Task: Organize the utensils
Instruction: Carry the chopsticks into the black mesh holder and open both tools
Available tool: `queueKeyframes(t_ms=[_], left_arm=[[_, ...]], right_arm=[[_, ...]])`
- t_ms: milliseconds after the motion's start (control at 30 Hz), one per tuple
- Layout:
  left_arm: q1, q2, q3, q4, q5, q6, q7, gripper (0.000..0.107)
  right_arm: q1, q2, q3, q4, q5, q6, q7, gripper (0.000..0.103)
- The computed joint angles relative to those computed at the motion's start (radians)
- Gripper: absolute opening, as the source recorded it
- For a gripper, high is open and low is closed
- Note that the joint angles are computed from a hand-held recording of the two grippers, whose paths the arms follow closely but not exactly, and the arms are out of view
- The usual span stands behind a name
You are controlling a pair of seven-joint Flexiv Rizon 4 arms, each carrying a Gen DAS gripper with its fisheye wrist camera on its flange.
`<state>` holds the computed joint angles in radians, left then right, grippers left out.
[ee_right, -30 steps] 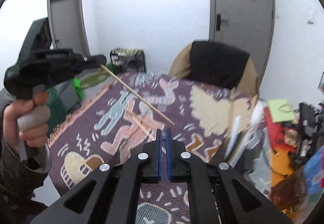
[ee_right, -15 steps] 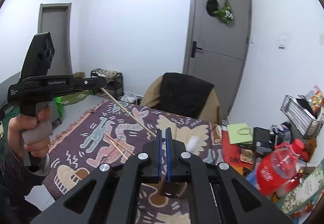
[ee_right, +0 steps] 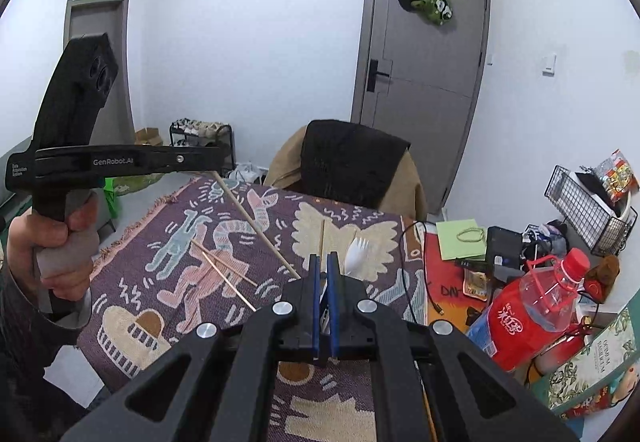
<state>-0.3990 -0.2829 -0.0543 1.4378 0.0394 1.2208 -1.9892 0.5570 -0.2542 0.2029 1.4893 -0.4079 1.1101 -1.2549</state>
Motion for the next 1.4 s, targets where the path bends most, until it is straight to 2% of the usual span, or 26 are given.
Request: queueKeyframes(t_ms=[133,400,533,633,667,700,733,800,867,933,1000,1033,1067,1100,1233,1400], left_arm=[[-0.001,-0.041,-0.014,-0.068,-0.010,-0.080,0.040,0.005],[-0.016,-0.133,-0.014,-0.181,-0.023,-0.174,0.077,0.005],[-0.015,-0.169,-0.019,-0.202,-0.049,-0.190,0.092,0.005],[-0.002,-0.186,-0.038,-0.191,-0.092,-0.169,0.118,0.007],[0.002,-0.189,-0.044,-0.184,-0.109,-0.165,0.126,0.009],[0.007,-0.189,-0.050,-0.173,-0.125,-0.155,0.133,0.020],[0.008,-0.188,-0.050,-0.164,-0.135,-0.144,0.136,0.038],[0.000,-0.178,-0.030,-0.142,-0.128,-0.111,0.117,0.052],[0.005,-0.161,-0.023,-0.112,-0.134,-0.089,0.105,0.053],[0.011,-0.143,-0.016,-0.083,-0.138,-0.071,0.092,0.058],[0.012,-0.116,0.006,-0.044,-0.123,-0.046,0.059,0.064],[0.016,-0.106,0.009,-0.031,-0.120,-0.037,0.051,0.069],[0.019,-0.094,0.015,-0.014,-0.114,-0.026,0.039,0.071],[0.021,-0.078,0.025,0.006,-0.104,-0.013,0.021,0.075],[0.037,-0.024,0.052,0.072,-0.066,0.013,-0.041,0.084],[0.070,0.045,0.071,0.159,-0.026,0.025,-0.113,0.086]], right_arm=[[-0.009,-0.011,0.012,-0.024,0.039,-0.036,-0.039,0.005],[-0.013,-0.060,0.025,-0.115,0.123,-0.110,-0.128,0.005],[-0.013,-0.099,0.032,-0.173,0.172,-0.150,-0.174,0.005],[-0.007,-0.130,0.029,-0.213,0.196,-0.182,-0.196,0.005],[-0.005,-0.143,0.029,-0.226,0.205,-0.192,-0.202,0.005],[-0.004,-0.150,0.028,-0.232,0.211,-0.197,-0.206,0.005],[-0.002,-0.160,0.027,-0.238,0.218,-0.203,-0.210,0.005],[0.000,-0.181,0.027,-0.253,0.232,-0.216,-0.217,0.005],[0.002,-0.195,0.025,-0.260,0.245,-0.223,-0.214,0.005],[0.004,-0.206,0.020,-0.267,0.252,-0.229,-0.205,0.006],[0.010,-0.207,0.009,-0.264,0.248,-0.222,-0.177,0.012],[0.013,-0.205,0.004,-0.257,0.242,-0.209,-0.166,0.022],[0.019,-0.199,-0.007,-0.243,0.225,-0.180,-0.149,0.053],[0.035,-0.187,-0.032,-0.211,0.184,-0.125,-0.114,0.071],[0.043,-0.180,-0.030,-0.207,0.139,-0.090,-0.087,0.068],[0.061,-0.197,-0.010,-0.239,0.116,-0.075,-0.097,0.068]])
